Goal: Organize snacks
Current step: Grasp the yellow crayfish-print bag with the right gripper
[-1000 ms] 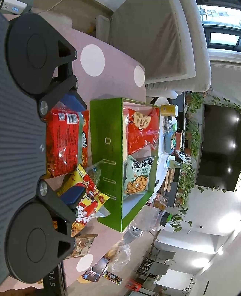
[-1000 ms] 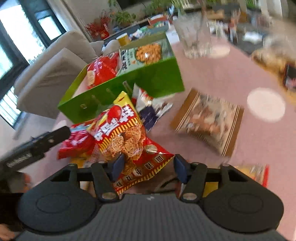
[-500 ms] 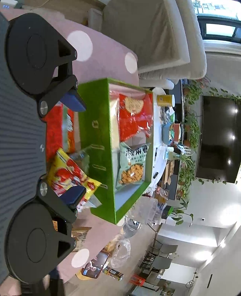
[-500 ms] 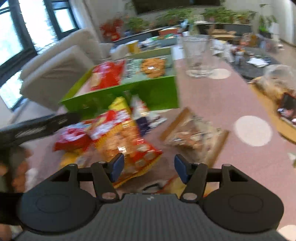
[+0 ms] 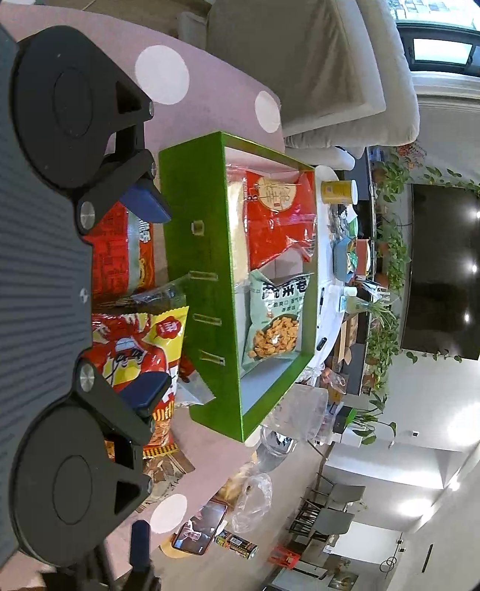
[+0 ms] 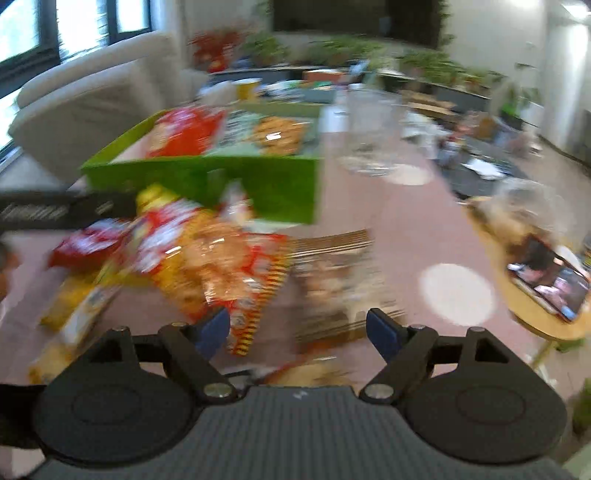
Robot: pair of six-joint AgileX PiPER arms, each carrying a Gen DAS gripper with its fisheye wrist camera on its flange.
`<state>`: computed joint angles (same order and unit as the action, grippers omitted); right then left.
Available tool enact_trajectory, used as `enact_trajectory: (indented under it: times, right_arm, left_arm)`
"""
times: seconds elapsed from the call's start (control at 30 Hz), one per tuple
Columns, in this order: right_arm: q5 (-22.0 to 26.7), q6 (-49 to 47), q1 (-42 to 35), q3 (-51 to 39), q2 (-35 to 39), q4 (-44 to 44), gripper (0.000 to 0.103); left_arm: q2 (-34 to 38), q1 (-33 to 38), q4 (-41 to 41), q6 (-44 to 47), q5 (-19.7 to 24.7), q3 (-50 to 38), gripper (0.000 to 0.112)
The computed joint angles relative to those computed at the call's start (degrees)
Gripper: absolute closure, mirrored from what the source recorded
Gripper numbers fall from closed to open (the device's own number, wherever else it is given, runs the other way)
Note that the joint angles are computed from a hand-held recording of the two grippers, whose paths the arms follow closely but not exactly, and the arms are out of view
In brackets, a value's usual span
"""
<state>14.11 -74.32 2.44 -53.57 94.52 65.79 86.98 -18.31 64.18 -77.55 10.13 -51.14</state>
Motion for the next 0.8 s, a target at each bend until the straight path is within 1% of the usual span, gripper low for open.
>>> enact_trajectory:
  times: [0.03, 0.1, 0.17, 0.23, 0.27, 0.33, 0.37, 0.4, 0.47, 0.53, 0.6, 0.67, 0.8]
  right_arm:
    - [2.8, -0.8, -1.8, -0.6, 0.3, 1.7, 0.023]
    - [11.3, 0.5, -5.7, -2.5, 1.5, 3.6, 0.023]
    - [18.8, 5.7, -8.1, -5.3, 3.7, 3.4, 0.023]
    - [23.3, 10.4, -9.0, -8.2, 5.9, 3.0, 0.023]
    - [24.3, 12.6, -8.7, -9.5, 6.9, 2.6, 0.024]
    - [24.8, 17.8, -7.4, -11.5, 7.9, 0.8, 0.024]
    - [24.7, 20.3, -6.8, -12.6, 8.7, -0.4, 0.024]
    - [24.9, 22.4, -6.6, -13.6, 9.1, -1.5, 0.024]
    - [25.3, 24.6, -6.4, -14.2, 9.4, -2.9, 0.024]
    - [25.3, 26.8, -5.7, -14.7, 9.5, -5.0, 0.024]
    - [25.1, 27.2, -5.6, -14.8, 9.7, -5.5, 0.024]
    - [25.1, 26.8, -5.5, -15.5, 10.6, -5.3, 0.024]
    - [24.2, 25.7, -4.7, -16.2, 10.9, -6.2, 0.024]
  left_arm:
    - [-0.2, -0.1, -0.2, -0.1, 0.0, 0.3, 0.026]
    - [-0.7, -0.3, -1.8, 0.9, -0.7, 1.1, 0.026]
    - [-0.7, -0.2, -7.7, 6.9, -1.4, 1.2, 0.026]
    - [-0.1, -0.7, -8.1, 8.1, -0.7, 0.8, 0.026]
    - [0.3, -1.2, -7.7, 8.3, 0.0, 0.5, 0.026]
    - [1.4, -1.6, -12.0, 13.7, 0.6, -0.1, 0.026]
    - [2.0, -1.8, -12.6, 14.5, 1.1, -0.4, 0.026]
    - [2.3, -2.0, -11.2, 13.1, 1.2, -0.3, 0.025]
    - [2.8, -1.8, -11.1, 12.9, 1.2, -0.4, 0.024]
    - [3.0, -2.2, -8.7, 10.9, 1.9, -0.5, 0.024]
    - [3.2, -3.0, -4.9, 7.5, 3.1, -0.5, 0.024]
    - [3.3, -3.3, -2.3, 5.0, 3.4, -0.3, 0.024]
    - [3.0, -3.0, -3.9, 6.8, 3.1, -0.1, 0.024]
